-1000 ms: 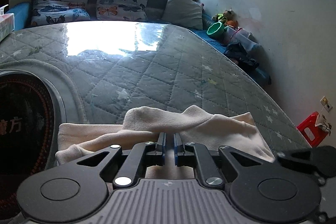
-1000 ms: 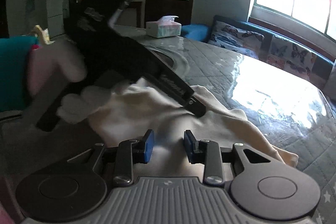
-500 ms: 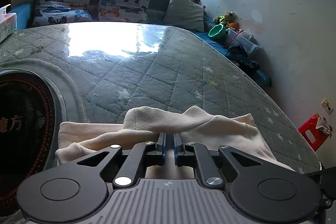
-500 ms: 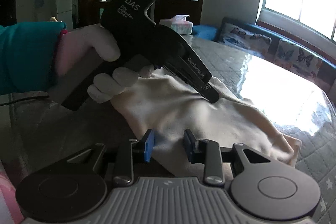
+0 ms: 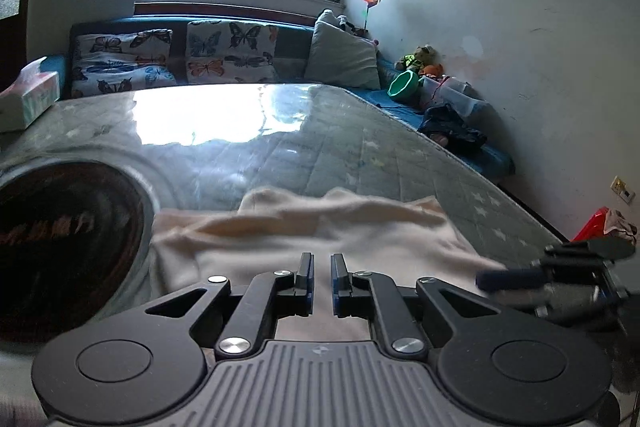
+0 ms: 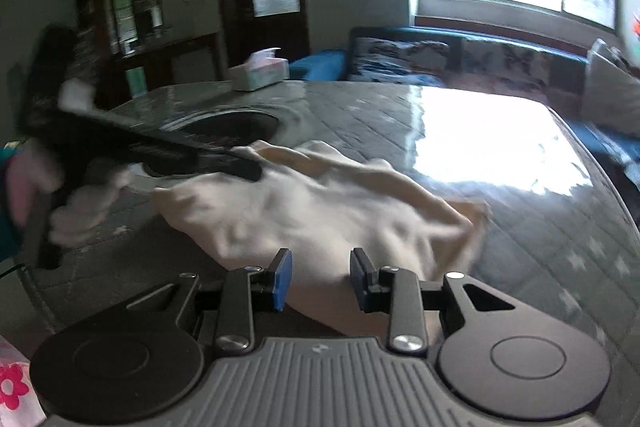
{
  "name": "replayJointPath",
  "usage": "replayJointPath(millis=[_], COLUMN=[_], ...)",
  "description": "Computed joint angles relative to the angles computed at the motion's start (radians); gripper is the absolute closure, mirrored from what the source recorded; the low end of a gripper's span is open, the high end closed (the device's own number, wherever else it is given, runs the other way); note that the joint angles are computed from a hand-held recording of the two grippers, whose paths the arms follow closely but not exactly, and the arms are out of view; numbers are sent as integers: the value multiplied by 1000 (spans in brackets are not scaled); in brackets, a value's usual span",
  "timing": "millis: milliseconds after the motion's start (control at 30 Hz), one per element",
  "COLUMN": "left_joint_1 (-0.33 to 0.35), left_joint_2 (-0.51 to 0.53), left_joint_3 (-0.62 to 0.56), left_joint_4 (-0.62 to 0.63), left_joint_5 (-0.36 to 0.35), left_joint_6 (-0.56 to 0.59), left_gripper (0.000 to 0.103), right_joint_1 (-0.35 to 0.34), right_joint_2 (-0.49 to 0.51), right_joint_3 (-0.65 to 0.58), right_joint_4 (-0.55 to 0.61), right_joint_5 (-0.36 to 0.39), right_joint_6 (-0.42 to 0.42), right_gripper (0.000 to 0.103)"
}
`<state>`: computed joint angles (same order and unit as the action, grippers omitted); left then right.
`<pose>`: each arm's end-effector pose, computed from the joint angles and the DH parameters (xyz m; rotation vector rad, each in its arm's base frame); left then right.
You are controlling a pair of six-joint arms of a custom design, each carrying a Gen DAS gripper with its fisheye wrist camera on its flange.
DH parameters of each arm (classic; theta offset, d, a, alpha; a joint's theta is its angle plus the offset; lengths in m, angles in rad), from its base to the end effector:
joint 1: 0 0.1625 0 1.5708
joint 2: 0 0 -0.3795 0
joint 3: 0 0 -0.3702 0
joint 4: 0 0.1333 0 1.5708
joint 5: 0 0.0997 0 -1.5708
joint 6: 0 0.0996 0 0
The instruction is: Fold clothes
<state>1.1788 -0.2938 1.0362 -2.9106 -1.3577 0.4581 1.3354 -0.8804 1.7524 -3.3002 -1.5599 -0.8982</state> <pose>-0.1527 -0.7735 -0.0023 1.0671 2.5805 -0.8490 -0.0140 -0.6346 0.1819 0.8248 -2.3777 0.9778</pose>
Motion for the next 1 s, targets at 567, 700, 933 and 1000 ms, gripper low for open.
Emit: replayJointPath(millis=[567, 700, 933, 1000], left_joint_1=[25, 34, 45, 39], left_joint_2=[-64, -82, -80, -88], left_joint_3=[138, 153, 151, 169], left_joint_4=[-117, -127, -133, -154], left_joint_5=[43, 38, 23, 26], left_joint_6=[-71, -102, -134, -114], left_gripper=[93, 93, 92, 92], right_joint_1=[-19, -19, -18, -14], right_joint_2=[32, 28, 25, 20], right_joint_3=[-70, -69, -58, -60], right_joint_4=[43, 49, 39, 48], right_joint_5=[-4, -4, -6, -5], right_joint_6=[96, 85, 82, 81], right_gripper=[71, 71, 70, 70])
